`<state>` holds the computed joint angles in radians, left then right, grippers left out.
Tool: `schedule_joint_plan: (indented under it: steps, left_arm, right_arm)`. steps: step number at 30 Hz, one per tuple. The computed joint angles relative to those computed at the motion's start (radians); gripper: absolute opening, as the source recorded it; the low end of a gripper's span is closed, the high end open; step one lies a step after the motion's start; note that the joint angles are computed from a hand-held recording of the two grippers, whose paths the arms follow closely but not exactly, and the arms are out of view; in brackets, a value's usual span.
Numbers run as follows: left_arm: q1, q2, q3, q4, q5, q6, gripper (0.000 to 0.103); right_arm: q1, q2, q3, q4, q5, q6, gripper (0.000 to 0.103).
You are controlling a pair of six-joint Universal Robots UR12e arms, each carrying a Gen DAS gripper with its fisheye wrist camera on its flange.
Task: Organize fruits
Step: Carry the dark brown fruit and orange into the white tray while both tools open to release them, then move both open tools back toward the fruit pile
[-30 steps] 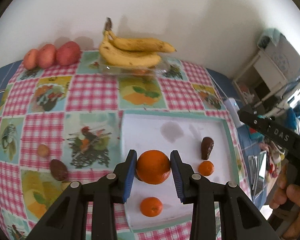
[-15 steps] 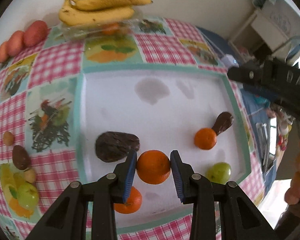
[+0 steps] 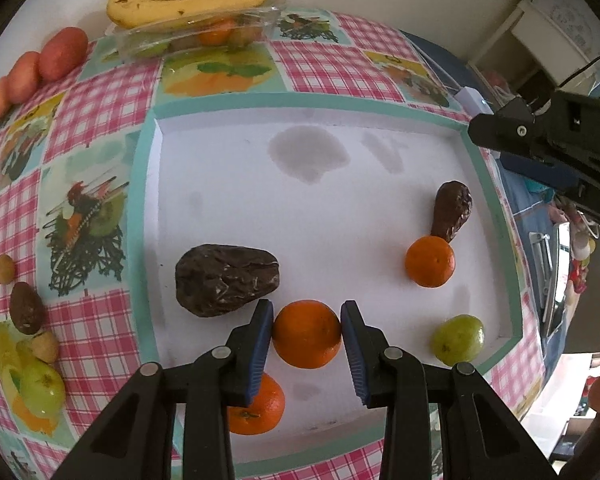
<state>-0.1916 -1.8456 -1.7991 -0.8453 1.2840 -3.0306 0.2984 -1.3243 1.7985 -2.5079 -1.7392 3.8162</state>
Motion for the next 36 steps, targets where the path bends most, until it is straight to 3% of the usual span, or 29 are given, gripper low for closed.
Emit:
schedule_joint_plan:
  steps: [4, 12, 14, 16, 23, 26, 28, 32, 36]
  left_arm:
    - [0.001, -0.002, 0.008, 0.004, -0.016, -0.012, 0.059]
    - [0.035, 0.022, -0.003, 0.037, -0.052, -0.037, 0.062]
    - [0.046, 0.023, -0.005, 0.052, -0.038, -0.073, 0.079]
    - [0.059, 0.026, -0.012, 0.068, -0.009, -0.116, 0.089]
    - [0.121, 0.04, -0.044, 0.133, 0.054, -0.22, 0.103]
    - [0.145, 0.051, -0.059, 0.159, 0.083, -0.227, 0.103]
    - [0.154, 0.052, -0.062, 0.168, 0.11, -0.226, 0.103]
    - [0.19, 0.07, -0.08, 0.181, 0.147, -0.215, 0.103]
    - [0.21, 0.075, -0.081, 0.194, 0.189, -0.201, 0.103]
  right_arm:
    - [0.0, -0.001, 0.0, 0.002, -0.001, 0.007, 0.038]
    - [0.001, -0.002, -0.002, 0.003, -0.006, 0.004, 0.038]
    - [0.003, 0.0, -0.004, 0.007, -0.007, 0.003, 0.038]
    - [0.003, 0.002, -0.007, 0.01, -0.005, 0.002, 0.038]
    - [0.01, 0.012, -0.021, 0.032, -0.003, 0.001, 0.041]
    - [0.015, 0.019, -0.03, 0.043, -0.008, -0.001, 0.06]
    - [0.02, 0.024, -0.039, 0.053, -0.008, -0.003, 0.06]
    - [0.029, 0.037, -0.057, 0.069, -0.005, -0.008, 0.07]
    - [0.042, 0.051, -0.077, 0.086, -0.003, -0.023, 0.07]
